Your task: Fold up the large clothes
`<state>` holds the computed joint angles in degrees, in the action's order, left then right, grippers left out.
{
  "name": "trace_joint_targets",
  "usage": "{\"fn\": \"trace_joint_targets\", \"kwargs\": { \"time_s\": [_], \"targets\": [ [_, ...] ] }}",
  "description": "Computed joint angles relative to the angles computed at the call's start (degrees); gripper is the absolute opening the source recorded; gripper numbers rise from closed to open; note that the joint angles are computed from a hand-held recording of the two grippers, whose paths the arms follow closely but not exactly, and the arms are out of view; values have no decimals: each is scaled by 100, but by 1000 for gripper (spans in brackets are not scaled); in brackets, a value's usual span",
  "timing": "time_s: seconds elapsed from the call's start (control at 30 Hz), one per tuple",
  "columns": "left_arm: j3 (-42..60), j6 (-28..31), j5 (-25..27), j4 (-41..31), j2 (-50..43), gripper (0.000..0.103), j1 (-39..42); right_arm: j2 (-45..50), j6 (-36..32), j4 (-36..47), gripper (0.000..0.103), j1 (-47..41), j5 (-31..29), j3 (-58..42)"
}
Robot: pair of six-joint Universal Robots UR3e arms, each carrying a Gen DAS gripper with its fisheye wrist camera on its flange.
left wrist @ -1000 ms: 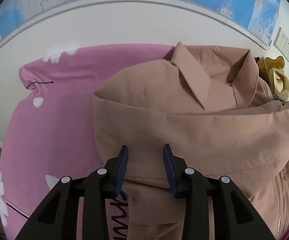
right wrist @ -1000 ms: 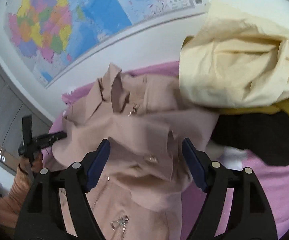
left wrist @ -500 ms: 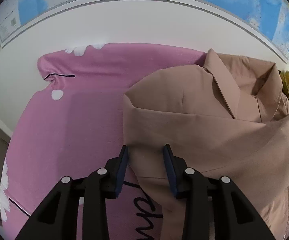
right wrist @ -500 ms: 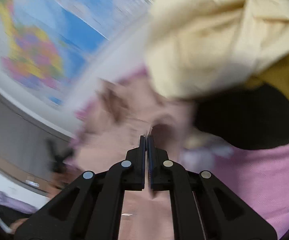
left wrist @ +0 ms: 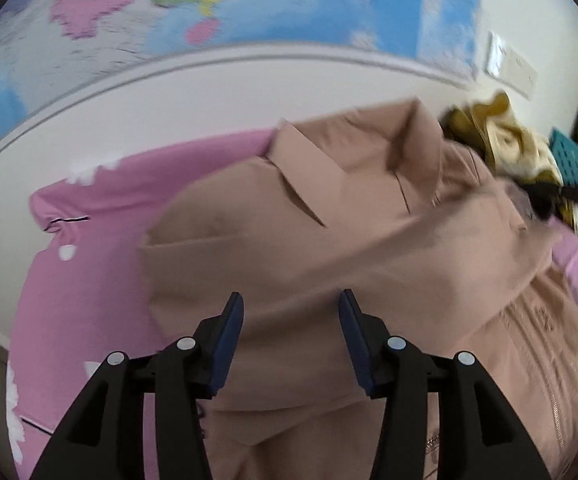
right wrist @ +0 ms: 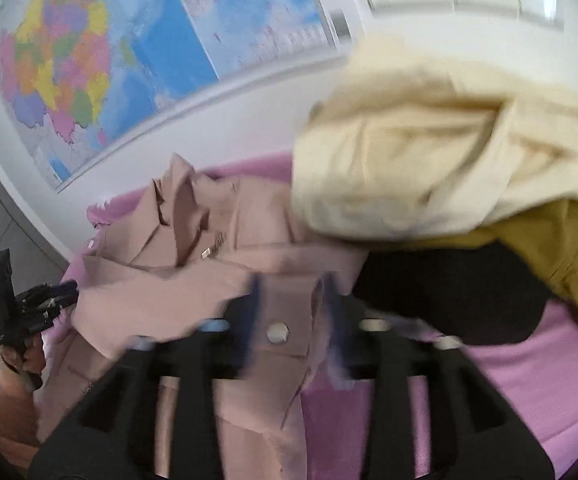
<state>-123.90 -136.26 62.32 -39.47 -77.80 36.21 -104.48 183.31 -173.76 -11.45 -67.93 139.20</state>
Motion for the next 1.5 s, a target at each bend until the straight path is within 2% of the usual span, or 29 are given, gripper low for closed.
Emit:
{"fn": "trace_joint_targets", "kwargs": {
  "time_s": [0.07, 0.1, 0.13, 0.23, 0.33, 0.4, 0.47, 0.57, 0.6, 0.63, 0.7, 0.73, 0.77, 0.8, 0.83, 0.87, 0.9, 0.93, 0.97, 1.0, 1.03, 1.07, 1.1, 1.3, 1.4, 1.47, 1.5],
  "targets": [
    [8, -243, 465, 403, -325, 47, -337, -121, -56, -294, 45, 135, -56, 115],
    [99, -352, 656, 478, -543, 47, -461, 99, 64, -483, 45, 451, -386, -30],
    [133, -391, 705, 509, -662, 47, -478, 246, 81, -545, 45, 750, -662, -165],
    [217, -472, 657, 522, -871, 48, -448, 704, -97, -354, 45, 1153, -718, -638],
    [198, -485, 586, 556, -882, 49, -406, 1497, -70, -227, 49, 1442, -479, -1404],
    [204, -516, 576, 582, -910, 51, -420, 2109, 5, -135, 57, 1595, -266, -2056],
    [186, -569, 581, 613, -918, 52, -439, 2968, 223, -38, 59, 1701, -17, -2964],
    [188, -643, 508, 566, -906, 53, -412, 3996, 673, 441, 58, 1834, -58, -4249],
    [199, -647, 458, 517, -900, 53, -378, 4306, 793, 592, 57, 1736, 235, -4602],
    [220, -647, 425, 478, -904, 53, -354, 4578, 1089, 492, 49, 1609, 596, -4798],
    [254, -629, 329, 393, -925, 53, -287, 4926, 1572, 271, 26, 1334, 1247, -4962],
    [251, -626, 309, 390, -931, 53, -274, 5138, 1770, 151, 2, 1094, 1913, -5037],
    [258, -620, 288, 374, -942, 53, -256, 5272, 2014, -121, 2, 895, 2403, -4984],
    [257, -601, 262, 355, -937, 53, -235, 5467, 2418, -823, 2, 758, 2771, -4845],
    [247, -588, 246, 352, -930, 53, -224, 5885, 3300, -2002, 2, 479, 3615, -4872],
    [245, -570, 221, 341, -930, 53, -211, 6152, 4021, -2779, 2, 322, 4050, -5011],
    [245, -554, 191, 336, -941, 54, -200, 6197, 4308, -3076, 2, 167, 4303, -5060],
    [235, -518, 161, 316, -933, 55, -168, 6060, 4155, -2893, 2, 164, 4171, -4899],
    [251, -523, 150, 333, -967, 55, -176, 5761, 3571, -2230, 6, 211, 3747, -4632],
    [247, -524, 137, 336, -970, 56, -170, 5316, 2783, -1105, 7, 348, 2975, -4495],
    [240, -592, 157, 407, -1000, 56, -191, 5109, 2420, -423, 10, 426, 2565, -4522],
    [243, -613, 159, 430, -1015, 56, -200, 5016, 2202, 159, 19, 517, 2156, -4621],
    [245, -620, 157, 419, -1002, 56, -202, 4909, 2063, 522, 22, 601, 1847, -4662],
    [255, -590, 94, 253, -856, 56, -120, 3947, 1610, 237, 30, 1095, 552, -3995],
    [66, -449, 13, 209, -530, 56, -6, 3126, 1283, 36, 43, 1107, 606, -3294],
    [-168, -193, -182, 18, -85, 58, 219, 2343, 701, 99, 55, 1057, 652, -2665],
    [-273, 12, -348, -250, 208, 58, 419, 2056, 497, 148, 56, 1024, 671, -2396]
  ]
}}
